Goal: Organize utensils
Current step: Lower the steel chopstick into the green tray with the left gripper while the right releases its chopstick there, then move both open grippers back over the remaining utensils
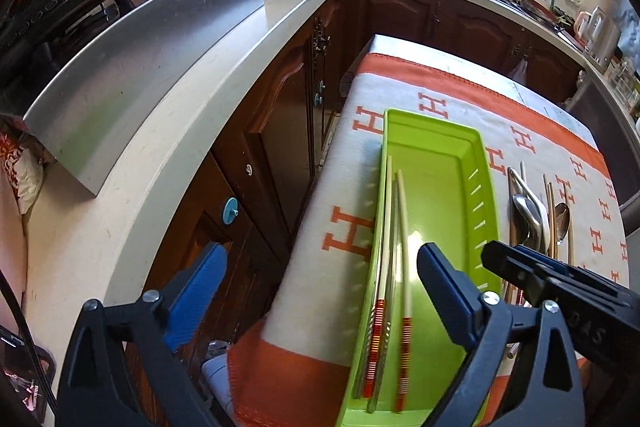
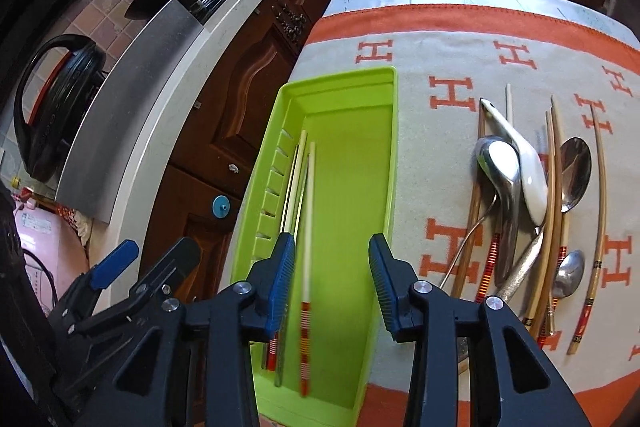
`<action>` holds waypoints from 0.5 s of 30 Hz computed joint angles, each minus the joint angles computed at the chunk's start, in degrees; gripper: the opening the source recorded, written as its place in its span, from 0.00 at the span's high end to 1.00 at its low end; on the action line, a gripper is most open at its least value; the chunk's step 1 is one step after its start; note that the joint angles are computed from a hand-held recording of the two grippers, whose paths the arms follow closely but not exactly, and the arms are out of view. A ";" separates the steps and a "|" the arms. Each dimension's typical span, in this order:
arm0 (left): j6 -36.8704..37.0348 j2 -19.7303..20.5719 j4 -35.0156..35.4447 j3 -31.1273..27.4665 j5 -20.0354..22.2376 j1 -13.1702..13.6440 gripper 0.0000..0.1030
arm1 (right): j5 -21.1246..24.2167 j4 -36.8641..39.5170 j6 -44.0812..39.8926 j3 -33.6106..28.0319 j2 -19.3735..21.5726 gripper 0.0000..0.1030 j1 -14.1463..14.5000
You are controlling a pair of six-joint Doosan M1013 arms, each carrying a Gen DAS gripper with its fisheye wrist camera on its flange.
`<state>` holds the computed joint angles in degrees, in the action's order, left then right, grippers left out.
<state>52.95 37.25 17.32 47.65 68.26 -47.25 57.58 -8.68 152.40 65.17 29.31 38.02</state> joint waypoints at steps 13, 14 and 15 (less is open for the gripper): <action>2.21 0.79 -2.54 -1.23 1.20 -0.69 0.06 | 1.14 -7.10 1.20 3.94 -3.91 0.62 1.58; 2.56 0.89 -2.44 -1.39 1.35 -0.89 0.06 | 1.35 -8.00 1.33 4.28 -4.28 0.62 1.78; 2.92 0.99 -2.35 -1.56 1.51 -1.10 0.06 | 1.38 -8.78 1.40 4.74 -4.72 0.62 1.95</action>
<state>55.87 38.24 14.98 46.08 69.77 -48.34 58.95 -17.47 153.80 69.91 24.60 39.97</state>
